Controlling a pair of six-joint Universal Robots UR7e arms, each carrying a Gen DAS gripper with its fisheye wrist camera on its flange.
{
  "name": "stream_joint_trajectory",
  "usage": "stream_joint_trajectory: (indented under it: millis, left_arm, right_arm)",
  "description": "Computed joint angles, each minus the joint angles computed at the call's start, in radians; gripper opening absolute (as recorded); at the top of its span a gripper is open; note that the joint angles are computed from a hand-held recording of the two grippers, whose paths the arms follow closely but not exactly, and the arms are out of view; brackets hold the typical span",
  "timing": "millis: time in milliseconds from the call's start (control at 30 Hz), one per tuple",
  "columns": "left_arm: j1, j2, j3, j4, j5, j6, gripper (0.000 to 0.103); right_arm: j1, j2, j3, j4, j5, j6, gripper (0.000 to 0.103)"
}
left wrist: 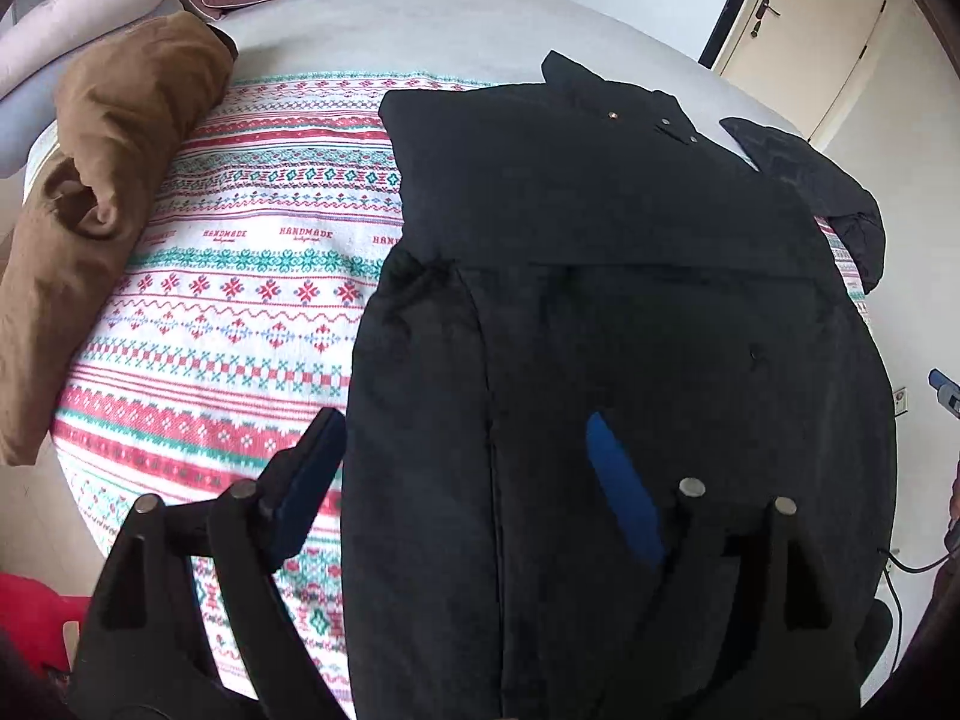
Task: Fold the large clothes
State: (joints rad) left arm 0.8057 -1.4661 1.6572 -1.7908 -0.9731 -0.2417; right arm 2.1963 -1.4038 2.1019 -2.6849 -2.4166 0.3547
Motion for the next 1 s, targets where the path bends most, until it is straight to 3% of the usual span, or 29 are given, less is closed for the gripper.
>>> stream_joint_trajectory:
  millis: [200,467,700,1000]
  left_arm:
    - [-0.081,-0.163,0.09,0.134,0.008,-0.057,0.086]
    - [-0.083,-0.325,0.178,0.259,-0.069,-0.138,0.086]
    - [0.015,-0.397,0.231,0.228,-0.25,-0.184,0.086]
    - [0.09,-0.446,0.289,0.13,-0.322,-0.193,0.086]
  right_arm:
    - [0.1,-0.091,0.085,0.13,-0.044,0.149,0.085]
    - [0.12,-0.253,0.254,0.18,0.021,0.322,0.085]
    - [0.071,-0.406,0.394,0.157,0.102,0.396,0.085]
    - [-0.096,-0.534,0.579,-0.095,0.274,0.361,0.085]
